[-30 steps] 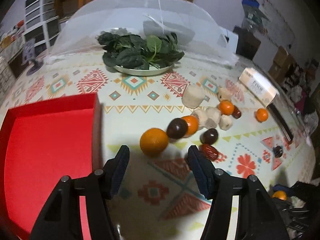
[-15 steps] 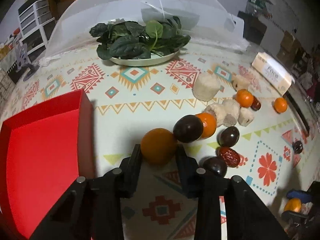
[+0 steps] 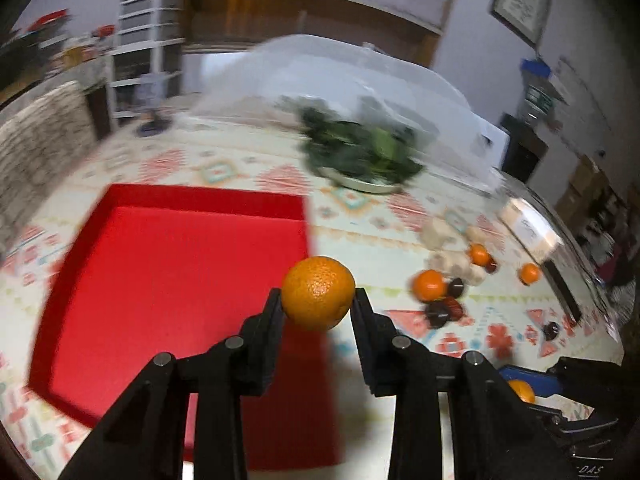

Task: Organize fruits
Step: 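Carry both oranges over the red tray and open both grippers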

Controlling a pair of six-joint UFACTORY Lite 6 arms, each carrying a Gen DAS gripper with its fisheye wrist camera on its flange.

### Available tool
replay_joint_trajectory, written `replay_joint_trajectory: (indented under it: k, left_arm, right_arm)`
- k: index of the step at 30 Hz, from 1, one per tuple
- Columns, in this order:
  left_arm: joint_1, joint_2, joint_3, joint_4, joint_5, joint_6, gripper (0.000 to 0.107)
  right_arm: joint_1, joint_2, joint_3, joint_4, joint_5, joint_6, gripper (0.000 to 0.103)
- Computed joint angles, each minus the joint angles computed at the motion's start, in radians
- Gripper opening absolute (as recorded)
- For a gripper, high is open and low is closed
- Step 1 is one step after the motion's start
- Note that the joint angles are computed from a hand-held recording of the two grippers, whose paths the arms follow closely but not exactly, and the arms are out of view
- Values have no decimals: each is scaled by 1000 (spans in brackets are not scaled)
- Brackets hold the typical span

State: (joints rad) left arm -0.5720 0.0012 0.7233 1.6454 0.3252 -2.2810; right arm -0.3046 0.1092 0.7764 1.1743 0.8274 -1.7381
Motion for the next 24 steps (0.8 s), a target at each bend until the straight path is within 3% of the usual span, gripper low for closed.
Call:
replay_joint_trajectory:
  k: [5,12,20,24]
  left_arm:
    - [101,-118,-162,-7,39,2,33]
    - [306,-181,-295,219,-46,-183,33]
    - [407,-163,-347,440,-81,-376,34]
    - [406,-190,-362,312,-61,-257,49]
  right_arm:
    - [253,61,50,100,-47,55,35]
    - [554,199,161,243,-210,72,36]
    - [675,293,202,328,-345,38,37]
    - [708,288,173,370,-392,1,37]
